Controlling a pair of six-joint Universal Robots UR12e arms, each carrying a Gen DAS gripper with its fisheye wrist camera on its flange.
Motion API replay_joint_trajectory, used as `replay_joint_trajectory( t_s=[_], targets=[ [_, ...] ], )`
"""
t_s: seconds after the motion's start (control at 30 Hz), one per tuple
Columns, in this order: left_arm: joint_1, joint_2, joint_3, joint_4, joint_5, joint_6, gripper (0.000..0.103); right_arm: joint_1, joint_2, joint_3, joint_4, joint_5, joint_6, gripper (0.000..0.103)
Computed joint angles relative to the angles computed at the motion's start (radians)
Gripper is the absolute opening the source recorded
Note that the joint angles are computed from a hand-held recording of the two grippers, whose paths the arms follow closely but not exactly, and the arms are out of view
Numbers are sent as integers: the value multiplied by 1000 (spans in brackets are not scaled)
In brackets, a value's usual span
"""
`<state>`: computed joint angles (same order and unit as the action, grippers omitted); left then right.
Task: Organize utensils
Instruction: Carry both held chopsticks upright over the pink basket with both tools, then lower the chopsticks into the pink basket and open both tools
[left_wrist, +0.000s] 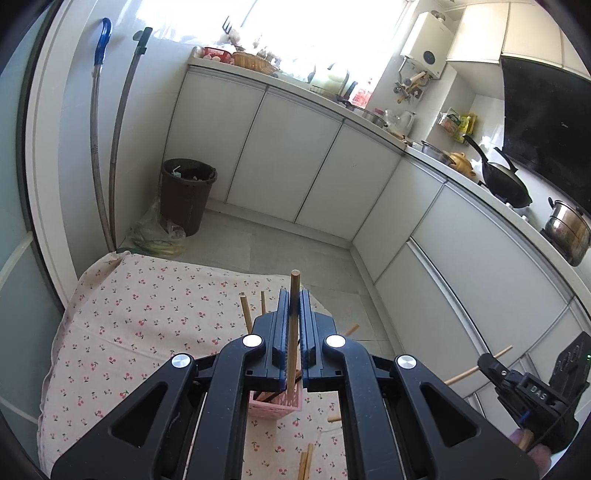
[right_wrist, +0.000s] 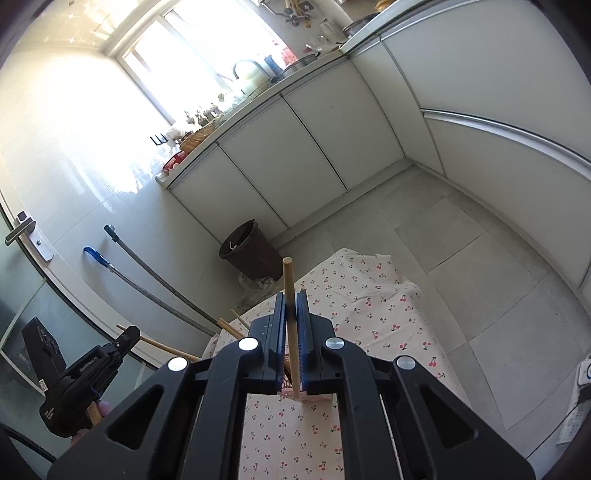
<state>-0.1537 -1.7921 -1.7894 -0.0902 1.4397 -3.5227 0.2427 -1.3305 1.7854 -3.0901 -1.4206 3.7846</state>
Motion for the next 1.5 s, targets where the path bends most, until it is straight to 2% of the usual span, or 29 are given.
replay_joint_trajectory(
  t_s=[0.1,0.17,0.23,0.33,0.47,0.6,0.87,0.97,1.1,1.17,1.23,1.27,1.5],
  targets=[
    [-5,-30,16,24,23,3,5,1,5,-5,-4,-1,3,6],
    [-4,-51,36,-27,7,16,6,1,8,-9,-4,4,4,6],
    [4,-61,29,-18,3,-15,9,1,13,-14,-6,8,9,6],
    [6,-52,14,4,40,-31,21,7,22,-29,-3,4,9,6],
    [18,-24,-7,25,39,-59,25,16,39,-49,-4,-7,14,6],
    [38,-3,-25,11,-1,-93,30,27,59,-71,8,-30,13,6],
    [48,-2,-32,-25,-14,-75,30,55,122,-132,59,-77,22,6],
    [48,-6,-30,-50,-13,-64,30,63,153,-154,65,-66,18,9],
    [43,-7,-30,-69,-9,-35,31,78,168,-177,132,-50,-32,11],
    [28,-4,-31,-69,24,-7,34,94,159,-179,141,-89,-89,12],
    [13,-2,-33,-69,53,15,47,108,146,-174,141,-130,-132,15],
    [7,-2,-35,-69,61,24,49,114,140,-170,141,-151,-154,20],
    [-41,-1,-47,-98,138,89,54,137,105,-126,172,-237,-227,30]
  ],
)
